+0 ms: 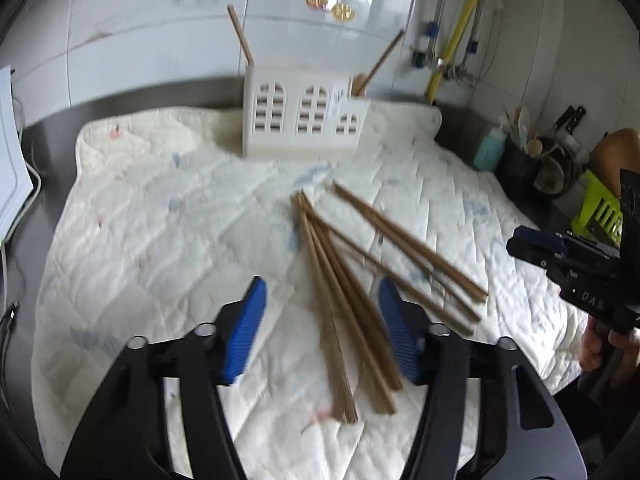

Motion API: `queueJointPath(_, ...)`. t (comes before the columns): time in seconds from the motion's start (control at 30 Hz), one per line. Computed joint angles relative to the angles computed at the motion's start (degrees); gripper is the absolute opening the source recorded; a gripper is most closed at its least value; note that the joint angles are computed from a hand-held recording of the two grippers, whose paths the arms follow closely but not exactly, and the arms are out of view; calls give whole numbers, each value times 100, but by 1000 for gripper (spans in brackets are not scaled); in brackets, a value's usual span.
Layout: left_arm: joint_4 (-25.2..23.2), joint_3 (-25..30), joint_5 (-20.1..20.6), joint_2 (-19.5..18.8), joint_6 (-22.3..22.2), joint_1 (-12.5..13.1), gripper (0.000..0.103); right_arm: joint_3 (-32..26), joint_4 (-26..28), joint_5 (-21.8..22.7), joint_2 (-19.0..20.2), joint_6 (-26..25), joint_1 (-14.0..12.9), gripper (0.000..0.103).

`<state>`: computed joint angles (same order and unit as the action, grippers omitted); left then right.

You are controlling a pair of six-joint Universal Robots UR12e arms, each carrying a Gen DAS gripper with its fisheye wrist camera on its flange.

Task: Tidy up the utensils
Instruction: 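Return both tools to the chopsticks and close each on another chopstick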

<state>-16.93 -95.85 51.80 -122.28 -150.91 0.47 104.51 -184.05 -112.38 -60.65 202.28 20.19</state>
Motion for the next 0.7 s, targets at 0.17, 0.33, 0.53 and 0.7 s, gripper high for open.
queueJointPath(0.17,-219,-45,231,-27,125,-66,46,33,62,201,40,45,-16,22)
queueJointPath(0.33,-330,-42,357,-68,78,-91,40,14,0,644,101,-45,-35,19)
queueJointPath(0.53,-479,-34,385,-95,170,-108,39,-152,162,1060,264,-118,-39,16)
queueJointPath(0.7,-553,-4,423,-128,199,-122,36,-290,452,1097,372,-191,-36,16)
